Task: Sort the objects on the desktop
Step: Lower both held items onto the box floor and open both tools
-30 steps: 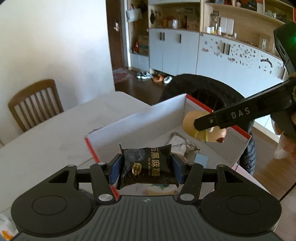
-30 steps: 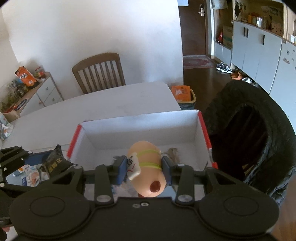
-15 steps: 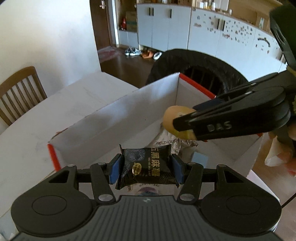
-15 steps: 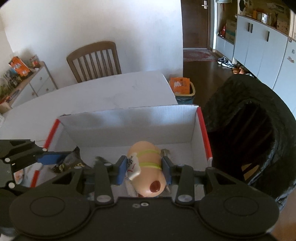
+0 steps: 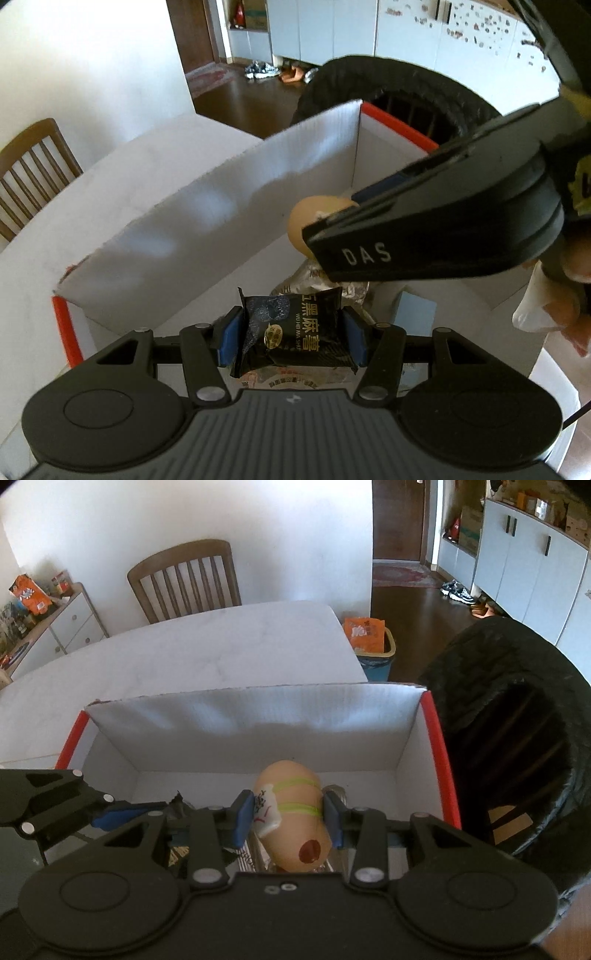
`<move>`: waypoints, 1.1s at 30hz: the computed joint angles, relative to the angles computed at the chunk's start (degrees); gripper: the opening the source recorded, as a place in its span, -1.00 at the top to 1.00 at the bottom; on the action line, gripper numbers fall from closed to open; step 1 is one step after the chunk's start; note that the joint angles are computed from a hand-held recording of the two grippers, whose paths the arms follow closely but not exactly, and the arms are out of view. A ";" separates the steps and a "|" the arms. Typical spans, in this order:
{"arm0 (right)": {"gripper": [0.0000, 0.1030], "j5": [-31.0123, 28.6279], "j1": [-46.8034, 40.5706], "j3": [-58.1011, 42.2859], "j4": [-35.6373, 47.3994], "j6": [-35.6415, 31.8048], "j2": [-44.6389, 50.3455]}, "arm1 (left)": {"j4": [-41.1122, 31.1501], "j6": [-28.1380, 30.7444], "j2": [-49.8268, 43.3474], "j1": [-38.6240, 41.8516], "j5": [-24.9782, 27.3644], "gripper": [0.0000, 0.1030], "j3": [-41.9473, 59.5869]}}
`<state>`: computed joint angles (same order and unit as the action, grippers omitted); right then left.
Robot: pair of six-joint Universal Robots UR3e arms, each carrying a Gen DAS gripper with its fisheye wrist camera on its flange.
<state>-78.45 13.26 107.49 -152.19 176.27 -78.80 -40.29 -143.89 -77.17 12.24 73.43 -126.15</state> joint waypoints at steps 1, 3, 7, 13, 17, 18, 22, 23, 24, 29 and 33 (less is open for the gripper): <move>0.23 0.02 0.01 -0.16 0.04 -0.13 0.18 | 0.19 -0.05 -0.37 -0.13 0.24 -0.08 -0.04; 0.23 0.06 0.07 -0.28 0.06 -0.83 0.39 | -0.05 -0.02 -0.89 -0.12 0.37 -0.08 -0.08; 0.23 0.34 0.00 -0.71 0.34 -1.36 0.83 | -0.51 -0.06 -1.90 -0.07 0.98 -0.08 -0.17; 0.22 0.85 -0.19 -2.05 1.58 -2.11 1.52 | -2.89 -0.56 -2.76 0.36 0.78 -0.11 1.14; 0.19 0.86 -0.05 -2.17 1.58 -2.13 1.77 | -3.57 -0.96 -2.94 0.79 0.02 -0.15 1.57; 0.18 0.85 -0.01 -2.23 1.63 -2.22 1.83 | -3.16 -1.57 -3.34 0.56 -0.01 -0.18 1.75; 0.14 1.17 -0.24 -2.29 2.09 -2.67 1.75 | -1.84 -2.49 -2.02 1.63 -1.08 -0.38 0.57; 0.14 1.13 -0.23 -2.51 2.34 -2.78 1.79 | -1.33 -2.74 -1.92 1.69 -1.17 -0.41 0.43; 0.11 1.16 -0.30 -2.75 2.65 -2.84 1.82 | -1.18 -2.84 -1.52 1.89 -1.33 -0.41 0.17; 0.08 1.47 -0.69 -2.57 3.20 -2.96 1.01 | -2.37 -2.70 1.12 3.78 -3.18 -0.41 -1.04; 0.07 2.11 -1.12 -2.07 3.78 -3.24 -0.53 | -3.89 -1.69 4.19 6.58 -5.33 -0.41 -2.39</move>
